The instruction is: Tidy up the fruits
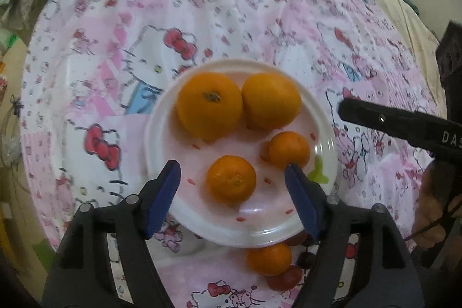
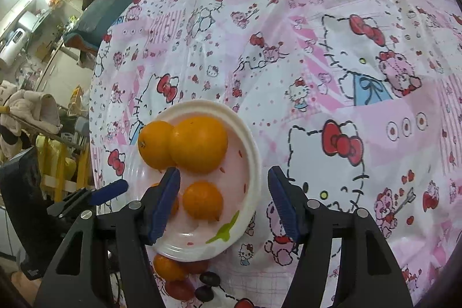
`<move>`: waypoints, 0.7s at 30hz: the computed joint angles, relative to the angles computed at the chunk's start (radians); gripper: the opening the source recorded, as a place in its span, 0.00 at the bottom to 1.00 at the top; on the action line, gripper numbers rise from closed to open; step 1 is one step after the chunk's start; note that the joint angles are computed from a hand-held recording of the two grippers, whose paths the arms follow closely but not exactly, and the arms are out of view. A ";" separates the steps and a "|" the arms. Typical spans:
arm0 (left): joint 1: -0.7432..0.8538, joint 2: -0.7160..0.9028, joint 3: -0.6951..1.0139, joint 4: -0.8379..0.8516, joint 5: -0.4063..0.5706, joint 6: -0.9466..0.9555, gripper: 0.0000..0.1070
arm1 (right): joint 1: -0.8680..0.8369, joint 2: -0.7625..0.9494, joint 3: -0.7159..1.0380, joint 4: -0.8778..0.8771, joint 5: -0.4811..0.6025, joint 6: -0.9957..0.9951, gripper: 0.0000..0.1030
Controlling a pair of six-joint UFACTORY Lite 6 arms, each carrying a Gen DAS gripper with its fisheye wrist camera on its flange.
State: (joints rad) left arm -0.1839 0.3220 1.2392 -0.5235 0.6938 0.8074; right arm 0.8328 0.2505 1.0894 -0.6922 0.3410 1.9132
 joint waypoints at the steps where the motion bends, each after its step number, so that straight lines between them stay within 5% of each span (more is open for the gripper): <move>1: -0.004 -0.011 -0.006 0.009 -0.018 -0.013 0.67 | 0.004 -0.011 -0.006 -0.009 0.008 0.012 0.64; 5: -0.023 -0.085 -0.063 0.112 -0.127 -0.101 0.67 | 0.028 -0.048 -0.019 -0.044 0.048 0.054 0.66; 21: 0.111 -0.327 -0.175 0.026 0.049 0.019 0.67 | 0.234 -0.134 -0.010 -0.048 0.210 0.158 0.69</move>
State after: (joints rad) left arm -0.0729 -0.0050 1.0642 -0.4978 0.7428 0.8264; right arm 1.0665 0.1169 1.0794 -0.7406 0.5511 2.0715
